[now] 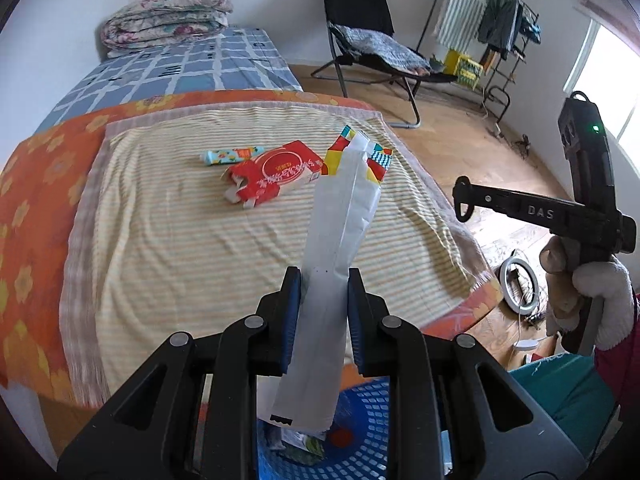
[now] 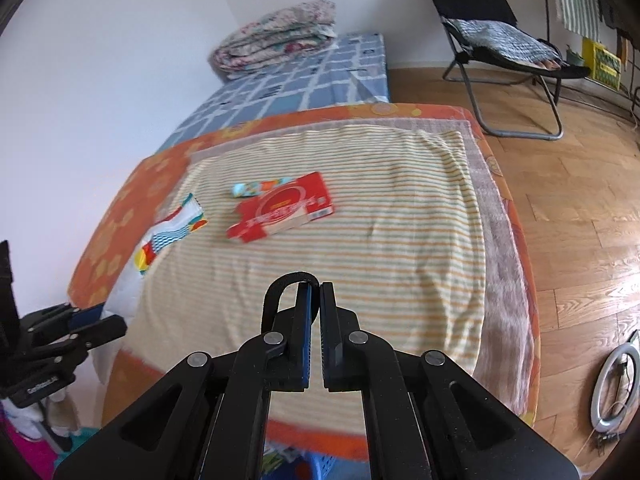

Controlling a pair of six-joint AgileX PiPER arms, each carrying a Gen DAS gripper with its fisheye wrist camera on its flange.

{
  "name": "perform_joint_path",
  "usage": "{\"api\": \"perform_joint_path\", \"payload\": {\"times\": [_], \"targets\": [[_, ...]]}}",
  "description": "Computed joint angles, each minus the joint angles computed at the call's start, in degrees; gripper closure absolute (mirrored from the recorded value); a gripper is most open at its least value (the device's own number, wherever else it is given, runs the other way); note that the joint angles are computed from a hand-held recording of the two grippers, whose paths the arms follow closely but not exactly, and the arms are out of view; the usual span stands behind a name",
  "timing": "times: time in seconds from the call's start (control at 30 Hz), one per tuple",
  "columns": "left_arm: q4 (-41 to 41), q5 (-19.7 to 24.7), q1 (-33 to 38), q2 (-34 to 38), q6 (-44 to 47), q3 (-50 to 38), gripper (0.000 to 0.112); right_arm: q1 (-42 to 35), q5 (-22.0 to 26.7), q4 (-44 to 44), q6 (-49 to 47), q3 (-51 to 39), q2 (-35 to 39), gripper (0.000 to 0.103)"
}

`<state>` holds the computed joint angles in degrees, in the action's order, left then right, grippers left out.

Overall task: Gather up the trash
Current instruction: 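Carry paper strip and hair tie to the blue basket and release both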

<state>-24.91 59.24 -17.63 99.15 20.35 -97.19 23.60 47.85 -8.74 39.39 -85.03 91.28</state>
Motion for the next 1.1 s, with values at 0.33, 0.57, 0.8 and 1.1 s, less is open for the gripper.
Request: {"api": "perform_joint_path", "payload": {"times": [0.33,0.57,0.8,1.1], "targets": [[-2.0,-8.9,1.2,-14.2,3.8,21.7,0.090,11.3,-2.0,-4.9,5.6,6.5,-4.3,0.101],[-3.7,-13.6,0.5,-20.0,5.3,31.8,0.090,17.7,-4.3,-6.4,9.4,11.3,-5.2,0.101],[-4.0,-17.7,-1.3,-23.1,5.3,39.1,0.090,20.6,-6.1,-6.7,13.3,16.8,-5.9,0.101],[-3.6,-22.4,-3.8,-24.2,5.0,46.2,0.090,23.0,-8.4,-5.9,16.3,21.8,-5.6,0.101]]}}
